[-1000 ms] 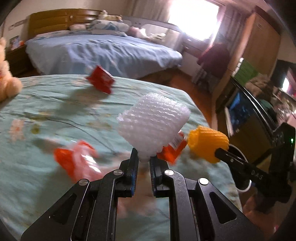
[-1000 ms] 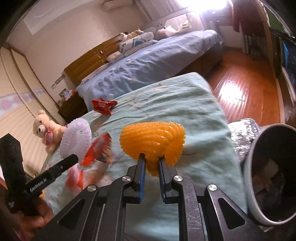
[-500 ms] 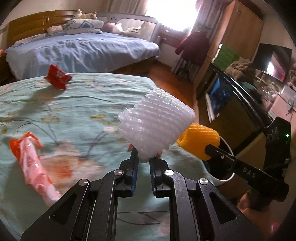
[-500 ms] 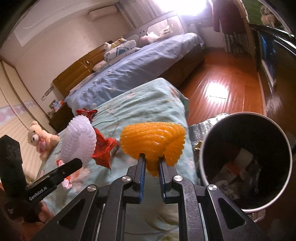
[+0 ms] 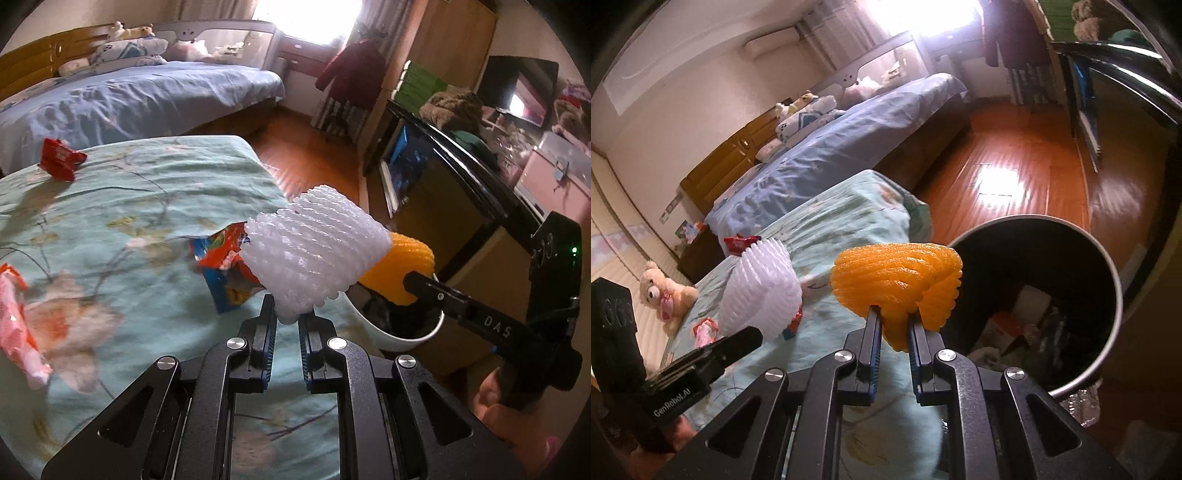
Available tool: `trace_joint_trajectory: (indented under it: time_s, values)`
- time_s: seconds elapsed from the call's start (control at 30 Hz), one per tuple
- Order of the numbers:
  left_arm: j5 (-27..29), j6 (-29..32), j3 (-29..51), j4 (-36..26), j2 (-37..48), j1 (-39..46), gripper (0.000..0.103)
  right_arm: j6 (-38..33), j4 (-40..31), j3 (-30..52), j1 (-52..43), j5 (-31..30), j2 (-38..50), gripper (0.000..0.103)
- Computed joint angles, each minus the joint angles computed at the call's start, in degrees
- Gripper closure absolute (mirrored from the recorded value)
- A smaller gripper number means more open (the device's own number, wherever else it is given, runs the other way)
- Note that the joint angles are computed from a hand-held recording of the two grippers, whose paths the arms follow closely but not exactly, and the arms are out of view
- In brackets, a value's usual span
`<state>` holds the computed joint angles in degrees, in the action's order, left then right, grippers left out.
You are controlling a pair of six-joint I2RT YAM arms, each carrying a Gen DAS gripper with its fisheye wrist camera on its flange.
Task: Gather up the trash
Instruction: 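Carry the white and yellow foam nets over the bin with both tools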
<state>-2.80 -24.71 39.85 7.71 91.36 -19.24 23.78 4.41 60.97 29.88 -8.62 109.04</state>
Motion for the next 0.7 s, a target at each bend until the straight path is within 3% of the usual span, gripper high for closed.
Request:
trace_joint_trajectory:
  time_s: [0.7]
  values:
    - [-2.43, -1.31, 8.18, -3.22, 7.69, -8.07, 0.092, -0.51, 2.26, -8.20, -7.18, -1.43, -5.11, 0.089]
